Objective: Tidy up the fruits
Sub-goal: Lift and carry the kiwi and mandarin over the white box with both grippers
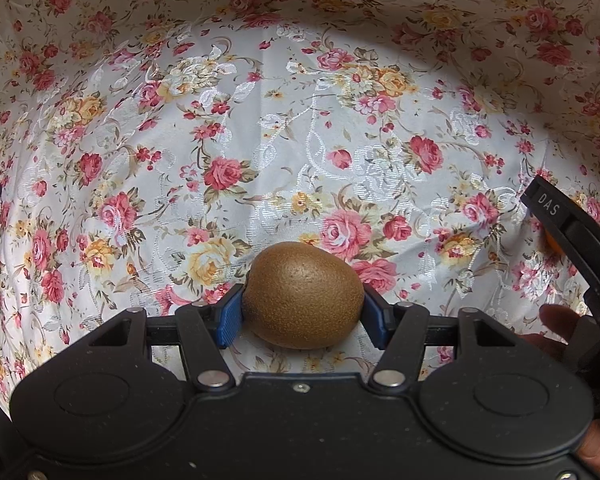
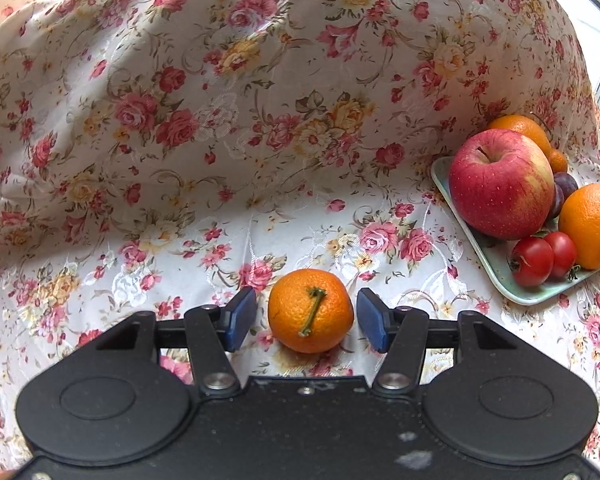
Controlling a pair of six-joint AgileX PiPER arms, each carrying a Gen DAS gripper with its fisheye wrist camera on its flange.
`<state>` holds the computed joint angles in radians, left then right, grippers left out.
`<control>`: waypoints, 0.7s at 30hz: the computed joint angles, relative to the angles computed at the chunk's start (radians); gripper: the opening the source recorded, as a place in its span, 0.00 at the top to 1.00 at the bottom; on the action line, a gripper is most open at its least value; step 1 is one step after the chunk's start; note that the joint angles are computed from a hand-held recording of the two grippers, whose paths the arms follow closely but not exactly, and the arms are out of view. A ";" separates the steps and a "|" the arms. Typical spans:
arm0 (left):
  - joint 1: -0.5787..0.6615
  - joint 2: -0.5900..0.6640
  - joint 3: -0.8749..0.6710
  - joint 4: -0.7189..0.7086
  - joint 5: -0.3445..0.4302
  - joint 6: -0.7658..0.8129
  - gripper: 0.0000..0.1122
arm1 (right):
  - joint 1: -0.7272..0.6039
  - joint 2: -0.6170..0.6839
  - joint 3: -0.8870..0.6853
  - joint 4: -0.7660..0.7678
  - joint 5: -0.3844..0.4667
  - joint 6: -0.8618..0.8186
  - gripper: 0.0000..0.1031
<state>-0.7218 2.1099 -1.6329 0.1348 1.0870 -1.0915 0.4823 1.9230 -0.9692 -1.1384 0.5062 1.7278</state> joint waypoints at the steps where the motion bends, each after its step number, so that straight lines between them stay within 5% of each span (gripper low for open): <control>1: 0.000 0.000 0.000 0.000 0.000 0.000 0.43 | -0.004 -0.004 0.000 0.018 -0.006 -0.013 0.43; 4: -0.001 -0.001 0.002 0.000 -0.004 -0.004 0.43 | -0.014 -0.018 0.000 0.047 -0.019 -0.054 0.57; 21: -0.029 -0.054 -0.015 0.008 -0.004 -0.049 0.44 | -0.095 -0.220 0.013 0.517 -0.083 -0.538 0.57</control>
